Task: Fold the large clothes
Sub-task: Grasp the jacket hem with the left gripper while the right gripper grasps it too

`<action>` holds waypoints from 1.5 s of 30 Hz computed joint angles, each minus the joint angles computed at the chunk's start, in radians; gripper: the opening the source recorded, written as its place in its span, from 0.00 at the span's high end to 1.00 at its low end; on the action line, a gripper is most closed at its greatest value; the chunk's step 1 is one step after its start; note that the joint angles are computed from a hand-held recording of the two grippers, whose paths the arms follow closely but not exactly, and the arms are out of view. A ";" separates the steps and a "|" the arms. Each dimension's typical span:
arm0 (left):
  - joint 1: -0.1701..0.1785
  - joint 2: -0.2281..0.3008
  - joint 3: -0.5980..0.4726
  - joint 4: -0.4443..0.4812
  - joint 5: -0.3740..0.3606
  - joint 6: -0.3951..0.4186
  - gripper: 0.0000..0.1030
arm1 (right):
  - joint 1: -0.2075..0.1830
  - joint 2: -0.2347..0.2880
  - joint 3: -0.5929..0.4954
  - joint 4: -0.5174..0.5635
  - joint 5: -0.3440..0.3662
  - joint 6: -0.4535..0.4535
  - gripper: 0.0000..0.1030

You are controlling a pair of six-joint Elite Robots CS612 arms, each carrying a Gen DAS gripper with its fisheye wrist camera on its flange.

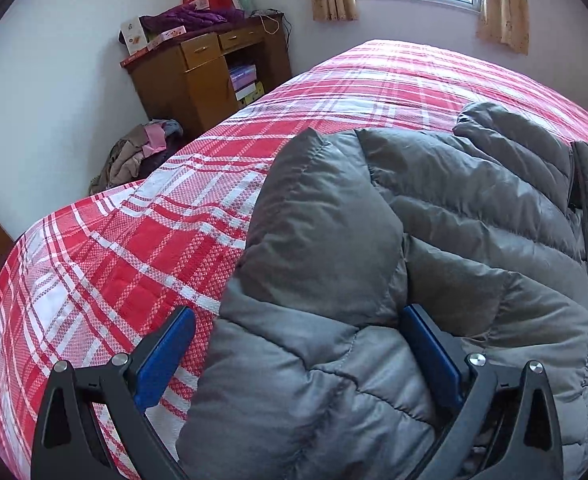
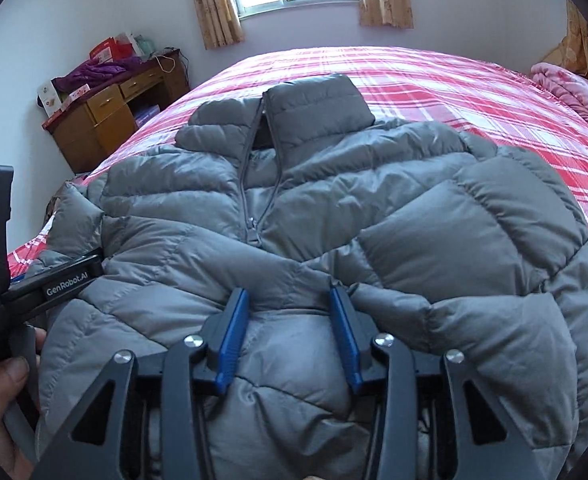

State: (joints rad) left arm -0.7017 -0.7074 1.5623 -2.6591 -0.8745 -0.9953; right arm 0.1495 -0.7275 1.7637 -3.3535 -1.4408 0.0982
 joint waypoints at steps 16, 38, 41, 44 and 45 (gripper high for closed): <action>0.040 -0.060 -0.067 -0.059 -0.056 0.183 0.01 | -0.046 -0.076 -0.046 0.161 0.084 -0.082 0.01; 0.123 0.211 -0.560 0.148 -0.347 0.365 0.18 | -0.082 0.161 -0.612 0.731 0.059 -0.027 0.13; 0.127 0.175 -0.488 0.062 -0.444 0.427 0.83 | -0.088 0.144 -0.580 0.747 0.088 -0.103 0.55; 0.104 0.122 -0.383 -0.063 -0.381 0.483 0.92 | -0.093 0.110 -0.521 0.702 0.091 -0.159 0.86; 0.100 0.110 -0.358 -0.091 -0.373 0.488 0.94 | -0.094 0.090 -0.485 0.664 0.090 -0.185 0.89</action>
